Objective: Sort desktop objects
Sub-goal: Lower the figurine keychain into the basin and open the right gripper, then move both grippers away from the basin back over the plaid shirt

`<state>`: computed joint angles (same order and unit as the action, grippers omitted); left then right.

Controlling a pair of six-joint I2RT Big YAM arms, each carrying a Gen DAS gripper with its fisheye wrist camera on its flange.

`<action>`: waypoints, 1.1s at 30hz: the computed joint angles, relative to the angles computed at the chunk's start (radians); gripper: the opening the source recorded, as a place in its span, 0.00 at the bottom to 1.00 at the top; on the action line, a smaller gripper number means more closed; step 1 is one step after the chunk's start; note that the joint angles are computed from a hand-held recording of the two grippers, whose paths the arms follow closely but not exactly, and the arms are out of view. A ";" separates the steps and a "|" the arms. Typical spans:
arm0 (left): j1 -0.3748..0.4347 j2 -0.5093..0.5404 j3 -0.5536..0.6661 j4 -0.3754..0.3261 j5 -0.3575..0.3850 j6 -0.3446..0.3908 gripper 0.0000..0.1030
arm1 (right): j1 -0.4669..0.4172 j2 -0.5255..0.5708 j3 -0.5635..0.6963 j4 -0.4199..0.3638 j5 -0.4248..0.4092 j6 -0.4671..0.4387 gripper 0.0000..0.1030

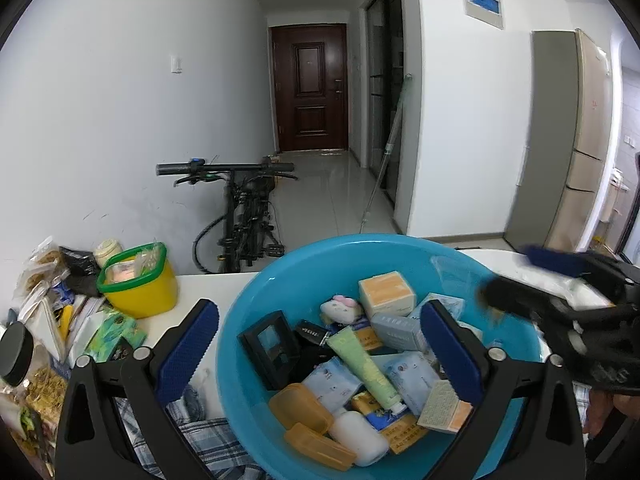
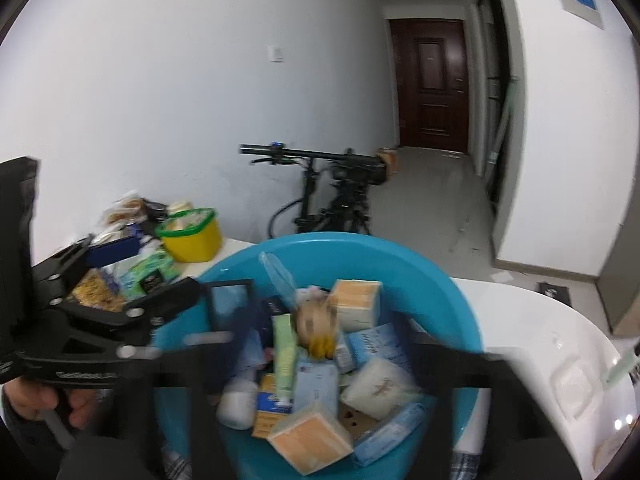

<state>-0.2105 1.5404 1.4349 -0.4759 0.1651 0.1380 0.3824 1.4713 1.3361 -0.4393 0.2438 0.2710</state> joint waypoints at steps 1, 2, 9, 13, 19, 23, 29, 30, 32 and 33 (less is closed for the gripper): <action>0.004 0.002 0.003 -0.004 0.012 -0.002 1.00 | -0.001 -0.004 -0.005 0.005 0.028 0.005 1.00; 0.009 0.003 0.006 -0.011 0.032 -0.004 1.00 | -0.003 -0.008 -0.012 0.020 0.040 0.006 1.00; 0.009 0.008 0.012 -0.016 0.030 -0.003 1.00 | 0.002 -0.004 0.000 0.009 0.040 0.009 1.00; 0.009 0.008 0.011 -0.015 0.030 -0.005 1.00 | 0.005 -0.006 -0.003 0.002 0.033 0.000 1.00; 0.007 0.007 0.012 -0.016 0.026 -0.004 1.00 | 0.003 -0.007 -0.001 -0.008 0.027 0.004 1.00; 0.006 0.006 0.012 -0.017 0.021 0.000 1.00 | 0.003 -0.006 0.003 -0.020 0.027 0.005 1.00; 0.000 -0.011 0.005 -0.021 0.029 0.000 1.00 | -0.003 -0.028 -0.010 -0.014 0.017 0.003 1.00; -0.004 -0.017 -0.001 -0.021 0.027 0.000 1.00 | -0.005 -0.036 -0.015 -0.010 0.015 0.005 1.00; -0.009 -0.031 -0.018 -0.023 0.023 0.006 1.00 | -0.008 -0.047 -0.023 -0.008 0.015 0.009 1.00; -0.011 -0.040 -0.027 -0.030 0.019 0.013 1.00 | -0.010 -0.051 -0.025 -0.007 0.013 0.012 1.00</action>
